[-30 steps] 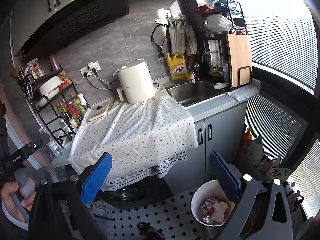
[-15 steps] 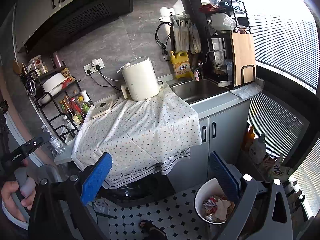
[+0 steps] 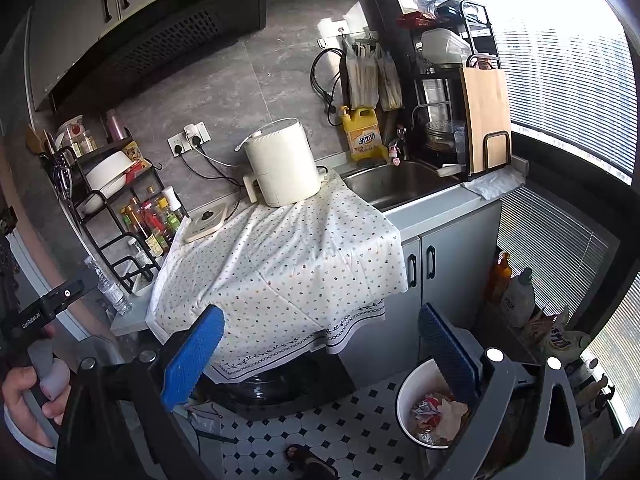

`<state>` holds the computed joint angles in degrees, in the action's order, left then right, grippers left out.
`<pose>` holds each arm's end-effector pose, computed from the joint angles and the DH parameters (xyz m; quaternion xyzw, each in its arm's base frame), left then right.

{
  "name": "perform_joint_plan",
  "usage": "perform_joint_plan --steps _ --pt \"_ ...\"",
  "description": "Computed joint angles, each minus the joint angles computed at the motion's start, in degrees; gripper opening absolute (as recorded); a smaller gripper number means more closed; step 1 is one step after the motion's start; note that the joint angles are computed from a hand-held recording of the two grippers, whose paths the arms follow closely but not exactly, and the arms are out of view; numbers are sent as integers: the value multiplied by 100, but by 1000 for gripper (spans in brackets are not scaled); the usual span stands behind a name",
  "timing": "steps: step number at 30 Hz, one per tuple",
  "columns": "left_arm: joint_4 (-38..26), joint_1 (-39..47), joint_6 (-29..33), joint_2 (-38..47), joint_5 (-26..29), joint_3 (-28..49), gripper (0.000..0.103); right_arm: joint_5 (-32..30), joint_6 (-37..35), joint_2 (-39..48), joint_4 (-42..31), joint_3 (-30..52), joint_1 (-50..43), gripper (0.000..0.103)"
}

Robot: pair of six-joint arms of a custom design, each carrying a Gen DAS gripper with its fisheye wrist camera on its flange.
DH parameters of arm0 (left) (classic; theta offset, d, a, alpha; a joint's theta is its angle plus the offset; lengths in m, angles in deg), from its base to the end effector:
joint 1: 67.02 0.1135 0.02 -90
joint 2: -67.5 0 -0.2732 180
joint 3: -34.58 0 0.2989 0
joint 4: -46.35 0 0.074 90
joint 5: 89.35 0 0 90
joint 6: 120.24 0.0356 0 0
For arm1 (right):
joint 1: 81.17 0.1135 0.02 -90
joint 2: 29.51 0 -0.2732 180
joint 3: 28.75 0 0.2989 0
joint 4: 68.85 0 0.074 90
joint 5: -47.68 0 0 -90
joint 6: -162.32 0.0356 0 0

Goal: Collect trash

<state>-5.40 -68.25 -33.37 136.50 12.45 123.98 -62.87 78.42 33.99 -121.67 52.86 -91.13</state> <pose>0.2950 -0.0136 0.4161 0.0360 0.8680 -0.1081 0.4834 0.2685 -0.0345 0.3898 0.0398 0.8746 0.1425 0.4616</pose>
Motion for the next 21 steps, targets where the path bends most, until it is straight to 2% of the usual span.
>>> perform_joint_plan --steps 14,21 --pt "-103 -27 99 147 210 54 97 127 46 -51 -56 -84 -32 95" --pt "-192 209 243 451 393 140 97 381 213 283 -11 -95 184 95"
